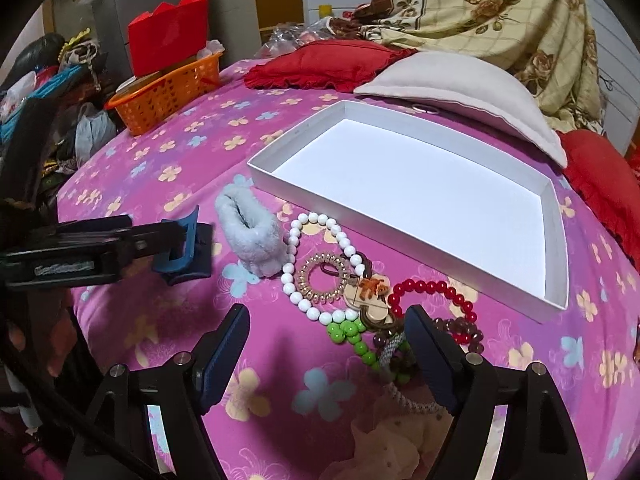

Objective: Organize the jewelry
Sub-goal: 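Grasp the grey fuzzy hair tie with the right gripper while the left gripper grasps the blue claw clip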

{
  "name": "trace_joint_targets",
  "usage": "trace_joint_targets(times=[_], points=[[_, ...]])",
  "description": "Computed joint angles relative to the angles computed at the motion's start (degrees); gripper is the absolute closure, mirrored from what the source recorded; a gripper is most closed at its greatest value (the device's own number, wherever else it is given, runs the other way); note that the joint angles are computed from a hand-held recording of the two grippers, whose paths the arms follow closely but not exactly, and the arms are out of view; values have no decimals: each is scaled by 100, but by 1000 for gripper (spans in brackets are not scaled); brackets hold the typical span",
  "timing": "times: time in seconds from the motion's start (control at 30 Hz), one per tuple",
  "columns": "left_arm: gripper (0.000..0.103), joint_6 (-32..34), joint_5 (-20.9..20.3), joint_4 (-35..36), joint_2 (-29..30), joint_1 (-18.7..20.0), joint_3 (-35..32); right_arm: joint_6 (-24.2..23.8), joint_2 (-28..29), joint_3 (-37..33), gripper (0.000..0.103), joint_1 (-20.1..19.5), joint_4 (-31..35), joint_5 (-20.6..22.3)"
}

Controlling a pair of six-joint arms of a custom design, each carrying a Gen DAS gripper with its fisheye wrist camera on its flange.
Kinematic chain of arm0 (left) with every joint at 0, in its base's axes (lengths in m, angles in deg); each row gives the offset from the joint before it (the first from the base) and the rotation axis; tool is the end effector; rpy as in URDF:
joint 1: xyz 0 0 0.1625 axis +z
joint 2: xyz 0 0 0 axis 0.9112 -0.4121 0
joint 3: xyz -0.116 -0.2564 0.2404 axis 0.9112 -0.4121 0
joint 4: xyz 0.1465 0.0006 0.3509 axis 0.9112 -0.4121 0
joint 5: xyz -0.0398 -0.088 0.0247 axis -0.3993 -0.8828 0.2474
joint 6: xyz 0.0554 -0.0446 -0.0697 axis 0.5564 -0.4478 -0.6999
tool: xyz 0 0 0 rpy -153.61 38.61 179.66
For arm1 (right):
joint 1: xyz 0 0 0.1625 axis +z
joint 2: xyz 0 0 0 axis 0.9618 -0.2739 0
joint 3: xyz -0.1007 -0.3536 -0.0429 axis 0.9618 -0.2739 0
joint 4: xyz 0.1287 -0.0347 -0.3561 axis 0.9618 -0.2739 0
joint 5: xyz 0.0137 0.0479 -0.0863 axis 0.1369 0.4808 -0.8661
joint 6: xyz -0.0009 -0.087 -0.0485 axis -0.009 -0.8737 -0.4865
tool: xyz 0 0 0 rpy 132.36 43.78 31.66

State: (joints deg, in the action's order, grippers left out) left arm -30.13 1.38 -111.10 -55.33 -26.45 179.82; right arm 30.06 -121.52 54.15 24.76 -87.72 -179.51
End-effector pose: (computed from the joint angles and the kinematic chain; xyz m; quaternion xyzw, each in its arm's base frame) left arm -0.1709 -0.4025 0.3136 0.0920 0.9188 -0.2760 0.2666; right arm 0.1576 -0.2889 0.3374 0.2825 -0.9050 0.2751 0.1595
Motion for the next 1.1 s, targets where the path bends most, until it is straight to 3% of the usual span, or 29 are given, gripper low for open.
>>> trace_joint_targets(times=[0.17,0.27,0.43,0.57,0.7,0.83,0.93,0.97,1.07,1.1], points=[[5,-43,-59,151,390,287,-243,-227,208,-85,25,-1,-76,33],[14,-8,-148,161,428,422,-275,-322,417,-159,25,27,-147,54],[15,36,-475,294,302,600,-368,-438,867,-335,25,133,-284,223],[15,-124,-479,661,122,625,-426,-555,1351,-513,39,279,-395,200],[15,-157,-560,676,104,676,-463,-625,1829,-721,47,372,-437,158],[15,-95,-513,539,189,709,-456,-628,2035,-811,68,338,-394,292],[15,-33,-461,427,175,698,-384,-544,1958,-763,73,250,-376,531],[19,33,-444,381,164,668,-344,-522,1905,-750,74,224,-333,615],[48,321,-797,130,159,696,-350,-482,1718,-670,74,217,-394,723],[50,302,-738,237,195,639,-386,-431,1629,-661,74,209,-380,768]])
